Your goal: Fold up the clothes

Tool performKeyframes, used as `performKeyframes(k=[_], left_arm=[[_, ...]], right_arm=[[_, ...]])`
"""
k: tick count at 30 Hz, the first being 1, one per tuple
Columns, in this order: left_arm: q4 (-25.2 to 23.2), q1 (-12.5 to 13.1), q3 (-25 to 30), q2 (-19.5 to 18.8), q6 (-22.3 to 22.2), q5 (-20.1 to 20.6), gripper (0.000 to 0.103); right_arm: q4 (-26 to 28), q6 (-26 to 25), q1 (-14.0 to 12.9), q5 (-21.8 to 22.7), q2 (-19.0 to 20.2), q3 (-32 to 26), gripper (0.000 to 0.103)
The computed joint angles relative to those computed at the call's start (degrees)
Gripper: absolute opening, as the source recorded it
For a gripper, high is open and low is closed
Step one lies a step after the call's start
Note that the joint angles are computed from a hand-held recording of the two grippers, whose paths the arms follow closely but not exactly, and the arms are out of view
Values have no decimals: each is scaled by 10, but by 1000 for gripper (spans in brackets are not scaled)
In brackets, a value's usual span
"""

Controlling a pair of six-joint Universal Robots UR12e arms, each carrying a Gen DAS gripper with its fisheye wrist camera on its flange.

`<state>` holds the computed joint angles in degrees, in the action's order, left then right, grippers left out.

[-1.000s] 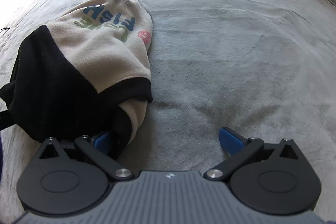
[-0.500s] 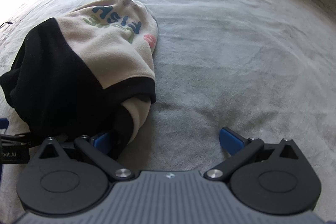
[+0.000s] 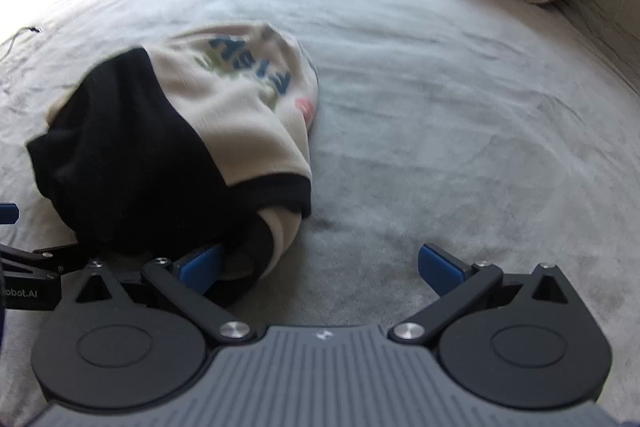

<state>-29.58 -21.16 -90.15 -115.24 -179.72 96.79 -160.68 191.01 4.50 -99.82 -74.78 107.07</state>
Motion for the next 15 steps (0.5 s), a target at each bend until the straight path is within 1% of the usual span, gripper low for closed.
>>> performKeyframes(k=[3, 6, 9, 12, 14, 15], left_arm=[[39, 2, -13, 8, 1, -9, 102], [63, 5, -21, 15, -2, -18, 101], [75, 7, -22, 18, -11, -29, 98], [79, 13, -24, 23, -14, -52, 96], [91, 15, -26, 21, -14, -61, 96], [93, 15, -25, 20, -14, -62, 96]], right_arm=[[-21, 2, -2, 6, -1, 3, 103], [-40, 2, -3, 12, 0, 4, 102], [-47, -1, -4, 22, 1, 5, 96], [-54, 2, -5, 27, 3, 5, 89], [-61, 12, -4, 20, 5, 6, 83], [-64, 19, -4, 16, 7, 5, 82]])
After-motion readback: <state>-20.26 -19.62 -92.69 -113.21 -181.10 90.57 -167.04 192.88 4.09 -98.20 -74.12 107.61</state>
